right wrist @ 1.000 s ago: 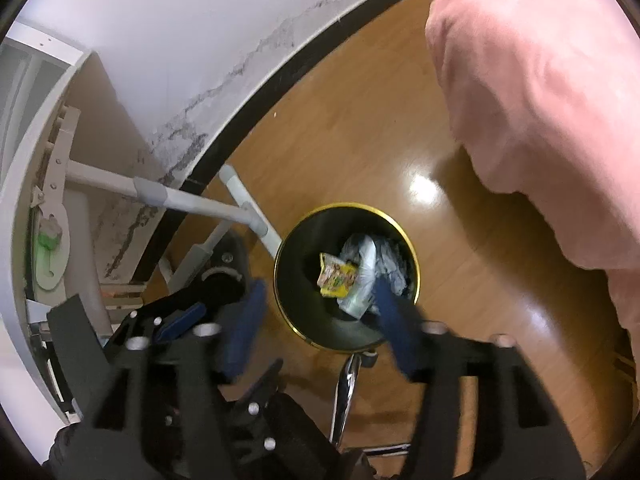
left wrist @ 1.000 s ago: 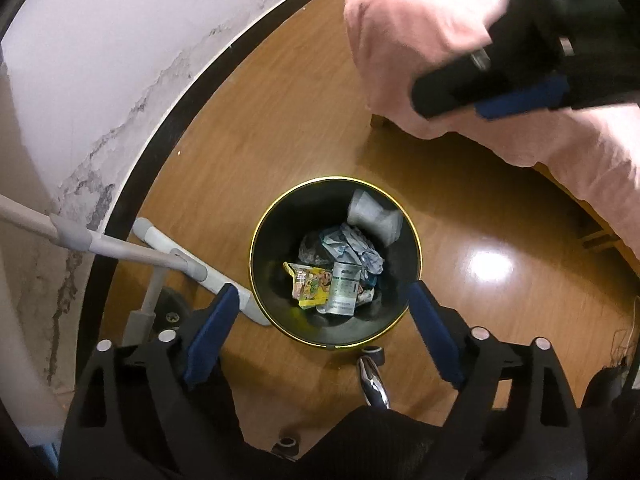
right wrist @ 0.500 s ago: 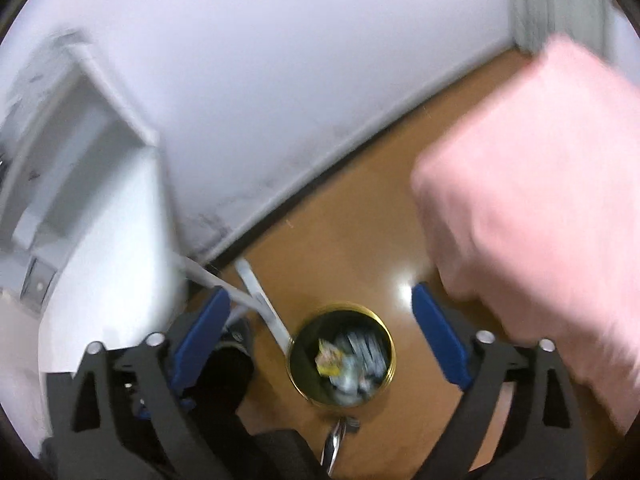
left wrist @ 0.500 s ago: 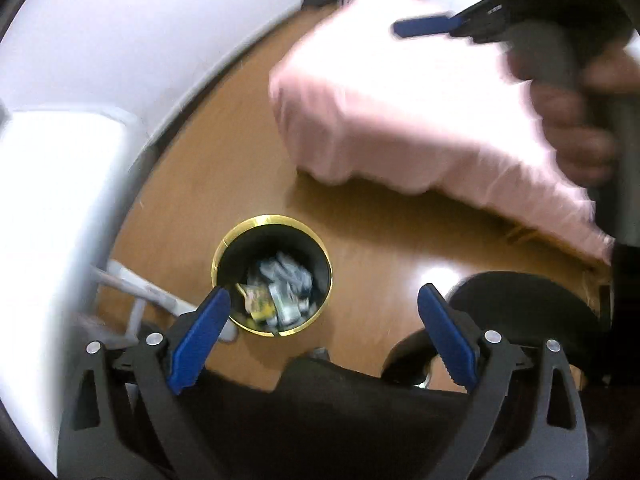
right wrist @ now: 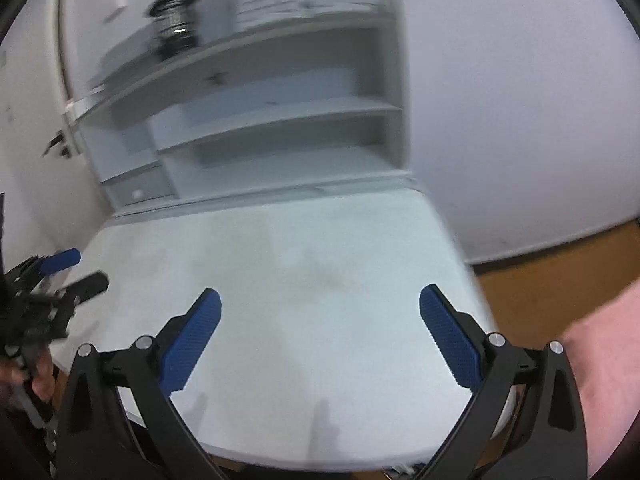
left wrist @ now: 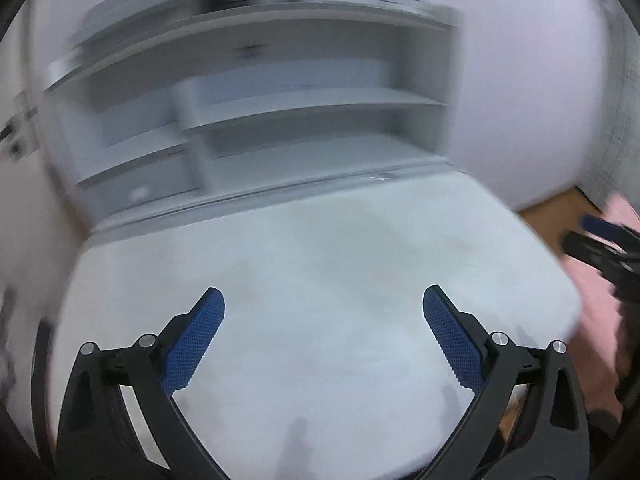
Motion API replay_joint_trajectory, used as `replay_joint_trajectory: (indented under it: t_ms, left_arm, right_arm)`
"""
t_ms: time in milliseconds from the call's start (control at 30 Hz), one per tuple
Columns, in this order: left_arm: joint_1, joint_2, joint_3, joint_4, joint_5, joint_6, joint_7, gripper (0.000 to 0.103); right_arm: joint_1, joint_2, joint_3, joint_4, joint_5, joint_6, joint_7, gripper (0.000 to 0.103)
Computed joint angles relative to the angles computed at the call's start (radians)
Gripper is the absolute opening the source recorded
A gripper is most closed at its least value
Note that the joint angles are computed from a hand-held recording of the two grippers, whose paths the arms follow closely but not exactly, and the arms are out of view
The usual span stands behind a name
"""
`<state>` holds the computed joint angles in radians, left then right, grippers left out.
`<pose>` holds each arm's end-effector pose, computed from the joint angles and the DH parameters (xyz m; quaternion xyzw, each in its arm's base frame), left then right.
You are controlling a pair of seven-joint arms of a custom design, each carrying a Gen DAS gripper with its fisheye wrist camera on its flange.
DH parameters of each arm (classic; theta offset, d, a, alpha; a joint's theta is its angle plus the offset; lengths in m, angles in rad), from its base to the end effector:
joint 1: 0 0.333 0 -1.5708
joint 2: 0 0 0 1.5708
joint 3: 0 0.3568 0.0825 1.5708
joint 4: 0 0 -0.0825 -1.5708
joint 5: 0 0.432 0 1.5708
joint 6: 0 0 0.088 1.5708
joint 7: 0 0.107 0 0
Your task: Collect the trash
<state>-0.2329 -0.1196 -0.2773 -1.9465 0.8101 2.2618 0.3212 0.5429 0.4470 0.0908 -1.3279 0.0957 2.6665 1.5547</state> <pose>0.5346 -0.2864 0.6132 -0.7424 0.5276 -0.2265 0.3453 0.6622 0.4605 0.6144 -0.7877 0.4369 -0.1499 0.4077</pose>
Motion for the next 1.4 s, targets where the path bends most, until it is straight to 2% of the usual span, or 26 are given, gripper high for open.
replay_joint_trajectory:
  t_ms: [100,233,300,433,967,1400]
  left_arm:
    - [0.016,-0.080,0.010,-0.082,-0.033,-0.035,-0.049,0.097]
    - [0.035,-0.152,-0.007,-0.153,-0.048,-0.073,-0.098,0.097]
    - [0.043,-0.174,-0.009,-0.173,-0.059,-0.081,-0.098,0.097]
    - [0.048,-0.206,-0.021,-0.204,-0.083,-0.089,-0.118,0.097]
    - [0.052,-0.171,-0.039,-0.142,-0.058,-0.121,-0.109,0.097]
    - [0.016,-0.131,-0.051,-0.085,-0.002,-0.165,-0.117,0.097]
  right_arm:
    - [0.031,0.025,0.004,0.028,-0.022,0.009,-0.004,0.096]
    - [0.048,0.025,0.001,0.015,-0.036,0.021,-0.014,0.096]
    - [0.057,0.041,-0.012,0.048,-0.050,-0.014,0.003,0.096]
    - [0.057,0.043,-0.006,0.050,-0.052,-0.020,-0.007,0.096]
    - [0.039,0.009,0.017,-0.002,-0.020,0.005,-0.095,0.096]
    - [0.027,-0.013,0.029,-0.026,0.021,0.015,-0.129,0.096]
